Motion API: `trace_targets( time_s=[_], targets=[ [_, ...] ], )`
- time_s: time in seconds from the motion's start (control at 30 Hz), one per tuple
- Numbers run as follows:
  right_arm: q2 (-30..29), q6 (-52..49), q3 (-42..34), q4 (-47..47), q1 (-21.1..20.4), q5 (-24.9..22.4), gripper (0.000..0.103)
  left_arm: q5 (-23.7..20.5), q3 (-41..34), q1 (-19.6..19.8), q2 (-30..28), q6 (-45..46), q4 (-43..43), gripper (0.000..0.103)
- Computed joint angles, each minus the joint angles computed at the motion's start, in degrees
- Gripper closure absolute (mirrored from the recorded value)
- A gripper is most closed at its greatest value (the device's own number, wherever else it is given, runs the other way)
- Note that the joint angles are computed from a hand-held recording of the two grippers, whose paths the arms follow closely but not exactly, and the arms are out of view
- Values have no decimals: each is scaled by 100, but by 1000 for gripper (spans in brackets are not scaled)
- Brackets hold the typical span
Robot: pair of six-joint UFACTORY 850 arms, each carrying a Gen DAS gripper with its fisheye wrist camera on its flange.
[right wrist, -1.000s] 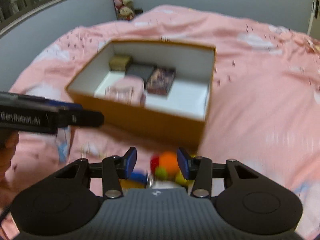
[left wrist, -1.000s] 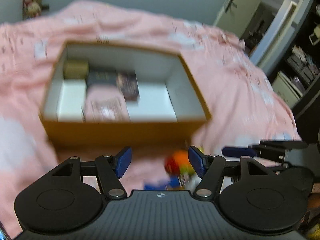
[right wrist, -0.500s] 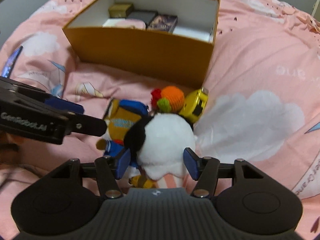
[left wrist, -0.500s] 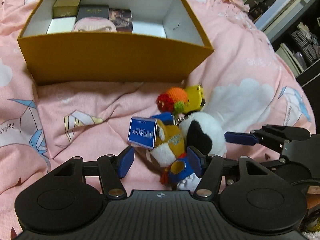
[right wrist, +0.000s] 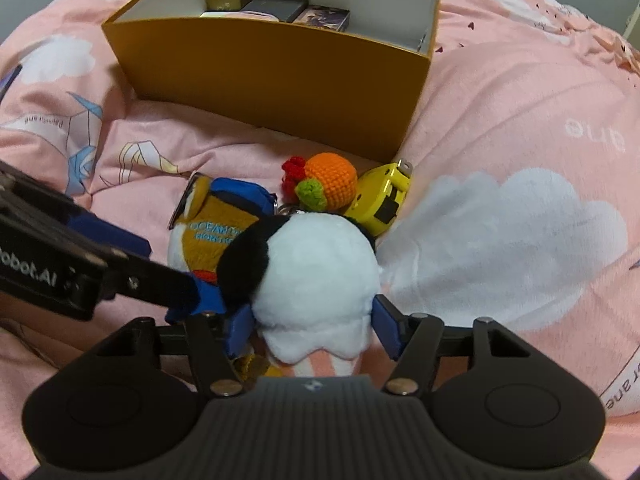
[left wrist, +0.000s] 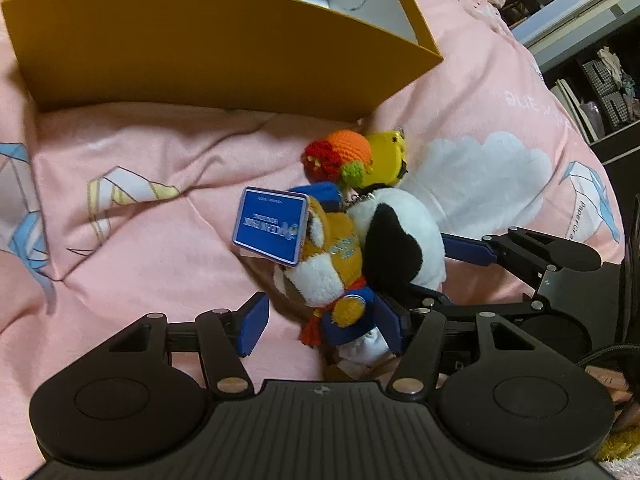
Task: Organize objects
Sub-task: 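Grasp the bear keychain with the left gripper while the right gripper grasps the penguin plush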
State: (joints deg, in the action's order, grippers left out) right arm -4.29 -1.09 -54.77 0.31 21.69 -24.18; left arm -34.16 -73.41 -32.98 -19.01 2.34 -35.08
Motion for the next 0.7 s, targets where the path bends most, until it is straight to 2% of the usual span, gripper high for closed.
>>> trace_targets(
  time_s=[0.27, 0.37, 0.53, 0.63, 0.7],
  targets=[
    [15, -1068, -69, 1970, -560, -313, 41, 53, 111, 135, -78, 753, -1109, 33],
    [112, -864, -12, 1835, -582, -275, 42, 107, 59, 115, -159, 614, -1083, 32],
    [281, -560, 108, 1465, -558, -99, 43, 96, -150, 43, -374, -110, -566, 28],
    [260, -855, 130, 1653, -575, -66, 43, 45, -252, 14, -503, -416, -399, 34],
    [229, -1015, 142, 1682, -534, -34, 43, -25, -272, 49, -575, -360, -612, 39]
  ],
)
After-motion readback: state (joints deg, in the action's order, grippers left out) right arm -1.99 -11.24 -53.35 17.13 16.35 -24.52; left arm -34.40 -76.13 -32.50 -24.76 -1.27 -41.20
